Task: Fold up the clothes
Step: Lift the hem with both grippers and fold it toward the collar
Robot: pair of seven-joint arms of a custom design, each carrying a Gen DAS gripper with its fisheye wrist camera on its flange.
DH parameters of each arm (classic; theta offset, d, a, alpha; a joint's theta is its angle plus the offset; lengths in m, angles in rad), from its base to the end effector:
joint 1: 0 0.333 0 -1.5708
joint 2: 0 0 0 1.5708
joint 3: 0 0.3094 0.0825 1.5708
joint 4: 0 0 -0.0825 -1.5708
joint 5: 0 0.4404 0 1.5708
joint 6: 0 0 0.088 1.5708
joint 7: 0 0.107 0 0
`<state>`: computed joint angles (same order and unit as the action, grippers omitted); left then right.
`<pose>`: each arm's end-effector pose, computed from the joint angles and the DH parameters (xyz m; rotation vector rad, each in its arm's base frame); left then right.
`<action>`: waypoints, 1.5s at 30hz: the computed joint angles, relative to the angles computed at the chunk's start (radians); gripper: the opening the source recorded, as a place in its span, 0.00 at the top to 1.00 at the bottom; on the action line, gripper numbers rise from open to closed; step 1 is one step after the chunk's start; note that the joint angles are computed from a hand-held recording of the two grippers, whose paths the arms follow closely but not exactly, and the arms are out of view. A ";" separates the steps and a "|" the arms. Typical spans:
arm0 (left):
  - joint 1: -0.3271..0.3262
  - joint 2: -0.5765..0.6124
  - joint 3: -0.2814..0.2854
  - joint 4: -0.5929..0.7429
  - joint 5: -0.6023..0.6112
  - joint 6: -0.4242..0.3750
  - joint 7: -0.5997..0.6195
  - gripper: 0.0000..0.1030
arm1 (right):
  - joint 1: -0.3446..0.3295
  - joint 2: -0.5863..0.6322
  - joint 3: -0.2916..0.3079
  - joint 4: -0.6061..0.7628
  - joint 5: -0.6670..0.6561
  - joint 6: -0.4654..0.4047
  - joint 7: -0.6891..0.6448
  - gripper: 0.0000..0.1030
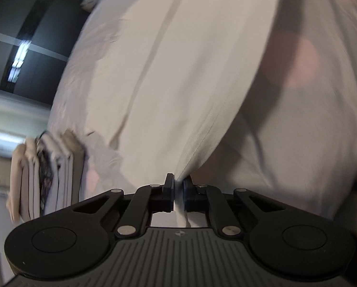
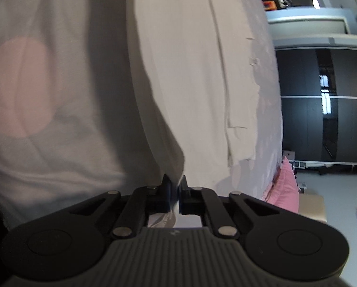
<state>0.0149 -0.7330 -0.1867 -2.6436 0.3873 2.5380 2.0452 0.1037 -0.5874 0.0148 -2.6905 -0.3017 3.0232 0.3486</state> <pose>0.4257 -0.0798 0.5077 -0.8022 2.2701 0.0141 0.4495 0.0760 0.4859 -2.7789 -0.0747 -1.3870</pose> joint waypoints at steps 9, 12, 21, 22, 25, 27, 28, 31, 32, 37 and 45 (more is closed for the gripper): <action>0.053 0.078 -0.001 0.119 -0.032 0.073 -0.174 0.96 | -0.131 0.081 0.133 0.104 0.019 0.100 0.268 0.95; 0.058 0.121 0.009 0.180 -0.029 0.082 -0.178 0.96 | -0.159 0.138 0.157 0.177 -0.012 0.109 0.316 0.95; 0.080 0.361 0.044 0.472 -0.072 0.075 -0.245 0.96 | -0.151 0.339 0.148 0.458 -0.085 0.099 0.390 0.95; 0.081 0.391 0.047 0.505 -0.077 0.068 -0.256 0.96 | -0.141 0.365 0.141 0.494 -0.093 0.084 0.401 0.95; 0.082 0.473 0.052 0.593 -0.059 0.042 -0.274 0.96 | -0.093 0.441 0.106 0.593 -0.102 0.041 0.413 0.95; 0.076 0.521 0.059 0.642 -0.055 0.020 -0.275 0.96 | -0.058 0.480 0.079 0.645 -0.089 0.011 0.407 0.95; 0.073 0.543 0.064 0.666 -0.056 0.008 -0.275 0.96 | -0.041 0.500 0.067 0.670 -0.082 -0.004 0.403 0.95; 0.064 0.614 0.076 0.739 -0.059 -0.023 -0.271 0.96 | 0.004 0.561 0.035 0.745 -0.048 -0.052 0.379 0.95; 0.061 0.639 0.079 0.764 -0.060 -0.031 -0.268 0.96 | 0.015 0.583 0.027 0.770 -0.029 -0.070 0.366 0.95; 0.048 0.766 0.098 0.901 -0.078 -0.071 -0.236 0.96 | 0.053 0.727 0.005 0.949 0.021 -0.157 0.341 0.95; 0.028 0.972 0.122 1.152 -0.074 -0.157 -0.189 0.96 | 0.083 0.960 -0.008 1.254 0.077 -0.260 0.318 0.95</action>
<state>0.0433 0.2385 -0.0647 -1.4919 0.3132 2.3812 1.8560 0.1870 0.3722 0.0069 -1.4368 -0.2245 2.7629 0.6662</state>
